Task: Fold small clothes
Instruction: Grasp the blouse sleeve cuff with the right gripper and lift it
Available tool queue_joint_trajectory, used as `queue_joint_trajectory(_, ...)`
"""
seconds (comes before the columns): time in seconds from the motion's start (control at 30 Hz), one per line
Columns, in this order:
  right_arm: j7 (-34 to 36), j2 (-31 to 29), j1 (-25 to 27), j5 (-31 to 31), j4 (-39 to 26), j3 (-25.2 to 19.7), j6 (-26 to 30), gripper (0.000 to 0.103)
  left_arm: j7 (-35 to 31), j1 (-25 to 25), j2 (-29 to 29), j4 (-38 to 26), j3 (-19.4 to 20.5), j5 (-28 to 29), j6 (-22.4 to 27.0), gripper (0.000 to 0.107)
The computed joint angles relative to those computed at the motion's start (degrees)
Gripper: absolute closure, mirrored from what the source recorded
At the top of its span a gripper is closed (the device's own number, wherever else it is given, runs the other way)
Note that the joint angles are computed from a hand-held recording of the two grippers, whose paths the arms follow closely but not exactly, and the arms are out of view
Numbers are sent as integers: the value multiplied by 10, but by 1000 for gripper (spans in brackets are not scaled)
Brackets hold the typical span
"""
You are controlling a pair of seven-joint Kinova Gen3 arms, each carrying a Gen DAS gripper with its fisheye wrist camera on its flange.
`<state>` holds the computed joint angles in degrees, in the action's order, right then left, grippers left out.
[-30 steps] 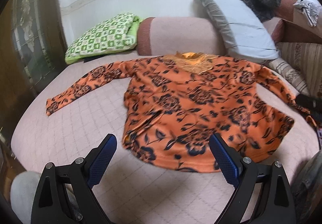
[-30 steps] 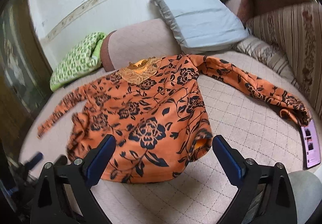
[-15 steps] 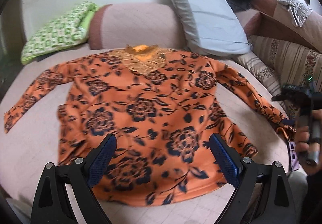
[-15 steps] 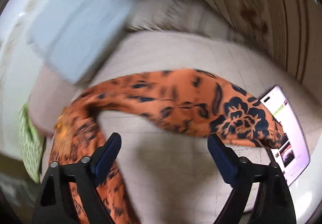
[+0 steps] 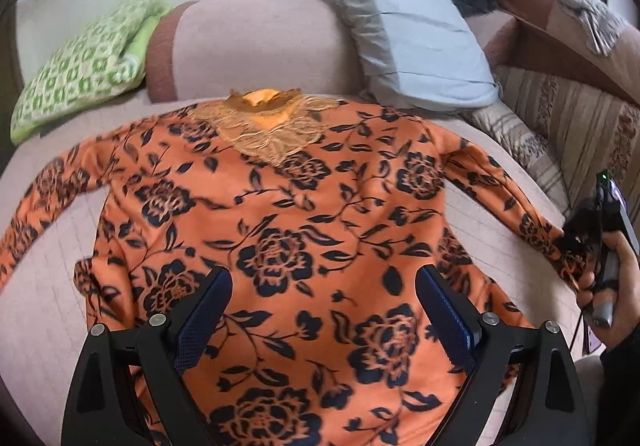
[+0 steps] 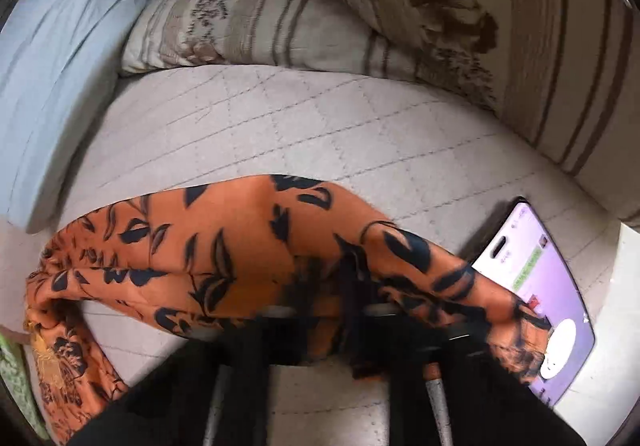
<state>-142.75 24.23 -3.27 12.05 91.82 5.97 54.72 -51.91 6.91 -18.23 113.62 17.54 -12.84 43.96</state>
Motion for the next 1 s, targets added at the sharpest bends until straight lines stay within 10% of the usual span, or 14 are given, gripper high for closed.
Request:
queue_joint_trajectory(0.27,-19,-109,121,50,85,-182,-103,94,-60,13,-12,33,-77,90,-37,15)
queue_joint_trajectory(0.3,-16,-117,147,44,95,-208,-112,72,-63,10,-12,33,-74,92,-40,15)
queue_joint_trajectory(0.33,-21,-118,174,46,101,-235,-115,28,-69,9,-14,33,-74,96,-41,15)
queue_joint_trajectory(0.4,-42,-116,225,45,113,-285,-118,11,-79,9,-22,36,-75,106,-43,14)
queue_joint_trajectory(0.5,-101,-74,290,61,93,-365,-82,19,-80,1,-31,37,-61,104,-40,14)
queue_joint_trajectory(0.63,-195,-2,346,141,59,-447,-30,58,-85,0,-32,33,-57,112,-34,14)
queue_joint_trajectory(0.73,-254,7,290,211,35,-415,20,101,-88,-2,-26,28,-57,115,-30,14)
queue_joint_trajectory(1.0,-173,-117,78,398,40,-381,17,102,-115,-6,-26,20,-105,141,-24,15)
